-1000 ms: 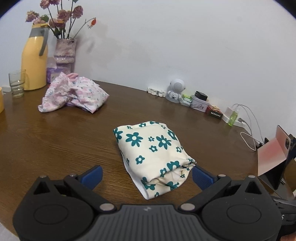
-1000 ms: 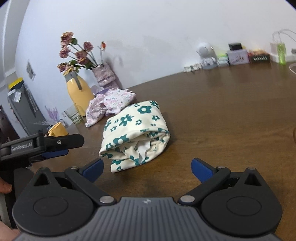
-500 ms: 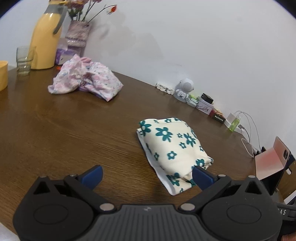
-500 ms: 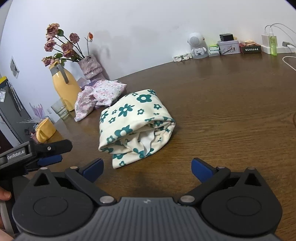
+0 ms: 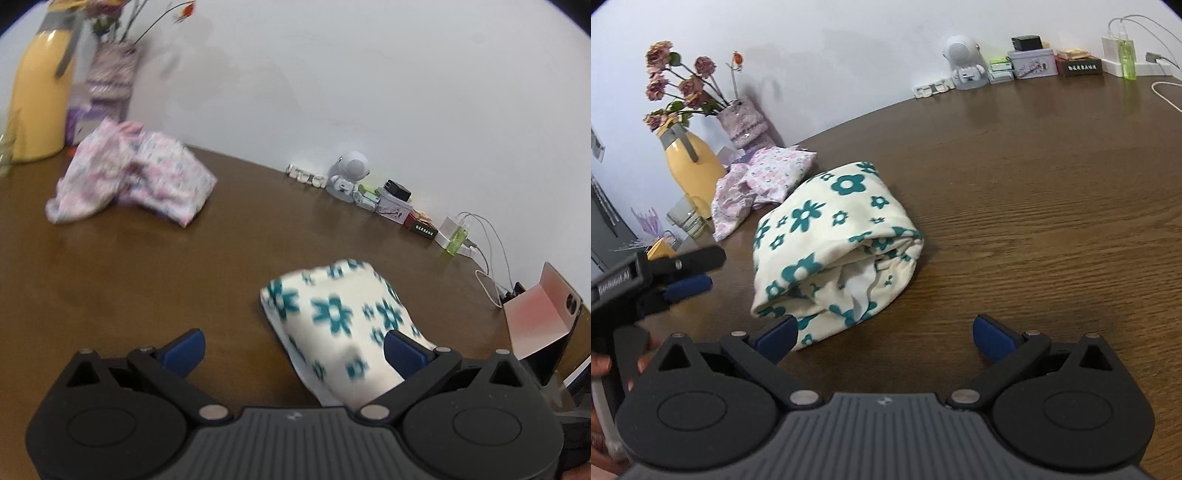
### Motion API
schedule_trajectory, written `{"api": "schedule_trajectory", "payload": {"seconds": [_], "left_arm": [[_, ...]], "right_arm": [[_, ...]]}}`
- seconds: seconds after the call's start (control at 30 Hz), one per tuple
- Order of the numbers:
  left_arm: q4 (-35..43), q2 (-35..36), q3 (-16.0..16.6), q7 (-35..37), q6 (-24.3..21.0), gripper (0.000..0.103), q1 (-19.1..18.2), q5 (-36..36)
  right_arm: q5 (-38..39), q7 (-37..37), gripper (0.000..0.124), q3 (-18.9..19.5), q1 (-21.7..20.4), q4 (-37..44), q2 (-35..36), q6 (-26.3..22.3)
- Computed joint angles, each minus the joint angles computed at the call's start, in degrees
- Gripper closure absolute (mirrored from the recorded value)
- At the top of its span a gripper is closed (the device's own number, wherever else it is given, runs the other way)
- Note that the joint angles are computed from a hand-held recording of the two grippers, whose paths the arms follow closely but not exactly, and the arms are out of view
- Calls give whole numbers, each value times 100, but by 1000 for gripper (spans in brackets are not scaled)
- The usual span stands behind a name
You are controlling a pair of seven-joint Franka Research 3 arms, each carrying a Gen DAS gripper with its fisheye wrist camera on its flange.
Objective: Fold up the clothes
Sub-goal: 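Grasp the folded bundle with both grippers from opposite sides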
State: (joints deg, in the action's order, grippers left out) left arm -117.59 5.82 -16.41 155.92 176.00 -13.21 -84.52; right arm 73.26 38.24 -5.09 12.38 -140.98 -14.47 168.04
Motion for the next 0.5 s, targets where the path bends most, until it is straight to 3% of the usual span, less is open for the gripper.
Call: {"api": "schedule_trajectory", "payload": {"seconds": [0.17,0.3,0.5], "left_arm": [[248,356,48,-1371,-337,0,141,1522],[323,469,-126,-1904,-948,0,442,1773],[403,588,-224,-2499,-1410,3,569,2005]], "right_arm": [[-52,-109,21,-49,-69,377,284,-123],[-426,-368,21,-63,-282,949,677,-480],[-1217,-497,21,-87,-888,2347,1671,-2284]]}}
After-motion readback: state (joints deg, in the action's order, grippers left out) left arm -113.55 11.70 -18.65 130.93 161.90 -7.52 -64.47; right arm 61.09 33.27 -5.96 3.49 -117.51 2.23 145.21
